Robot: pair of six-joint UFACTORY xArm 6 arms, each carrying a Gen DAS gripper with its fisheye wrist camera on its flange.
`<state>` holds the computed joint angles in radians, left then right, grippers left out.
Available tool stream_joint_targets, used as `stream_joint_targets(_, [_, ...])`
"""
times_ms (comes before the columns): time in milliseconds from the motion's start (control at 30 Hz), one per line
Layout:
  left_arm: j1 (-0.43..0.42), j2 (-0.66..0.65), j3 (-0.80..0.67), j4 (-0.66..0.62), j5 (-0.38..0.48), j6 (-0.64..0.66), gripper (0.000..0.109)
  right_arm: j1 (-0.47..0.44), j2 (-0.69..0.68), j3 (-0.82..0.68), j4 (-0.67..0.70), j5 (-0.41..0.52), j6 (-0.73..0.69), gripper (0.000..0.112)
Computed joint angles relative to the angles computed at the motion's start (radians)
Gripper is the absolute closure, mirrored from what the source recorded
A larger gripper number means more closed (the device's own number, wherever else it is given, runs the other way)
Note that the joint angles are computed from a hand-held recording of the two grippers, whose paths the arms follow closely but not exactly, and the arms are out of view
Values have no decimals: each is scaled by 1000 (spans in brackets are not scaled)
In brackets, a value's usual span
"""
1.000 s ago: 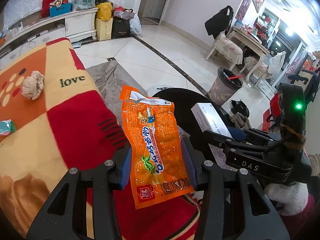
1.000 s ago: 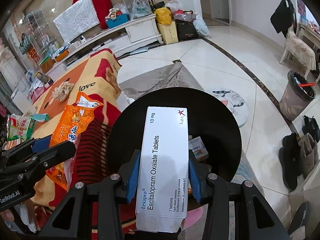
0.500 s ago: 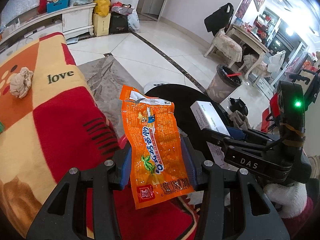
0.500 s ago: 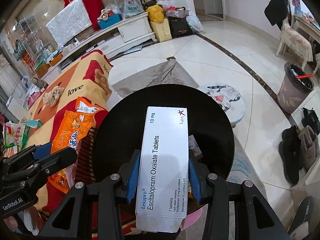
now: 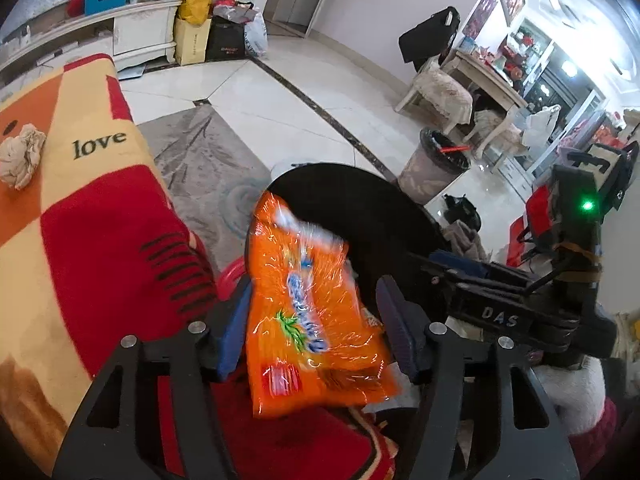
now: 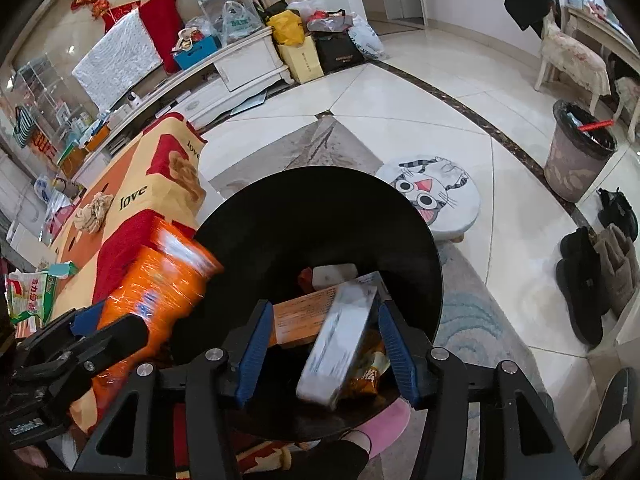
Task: Collect trash
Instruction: 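Open both tools to drop the packet and box into the bin, then move both open tools back over the table toward the green bag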
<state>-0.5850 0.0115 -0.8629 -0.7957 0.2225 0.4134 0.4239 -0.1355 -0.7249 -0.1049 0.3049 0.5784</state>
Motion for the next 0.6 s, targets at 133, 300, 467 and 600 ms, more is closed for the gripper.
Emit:
stream_joint_targets(133, [5, -17, 21, 40, -9, -30, 48, 4, -4, -2, -3, 11, 2, 59])
stream_joint_targets(300, [10, -44, 56, 99, -27, -88, 48, 18, 1, -6, -1, 20, -4, 59])
stream_joint_targets(467, [17, -71, 100, 206, -59, -180, 48, 42, 3, -9, 9, 17, -6, 58])
stream_joint_targets(600, [34, -114, 159, 333, -89, -279, 48, 66, 15, -19, 11, 20, 1, 57])
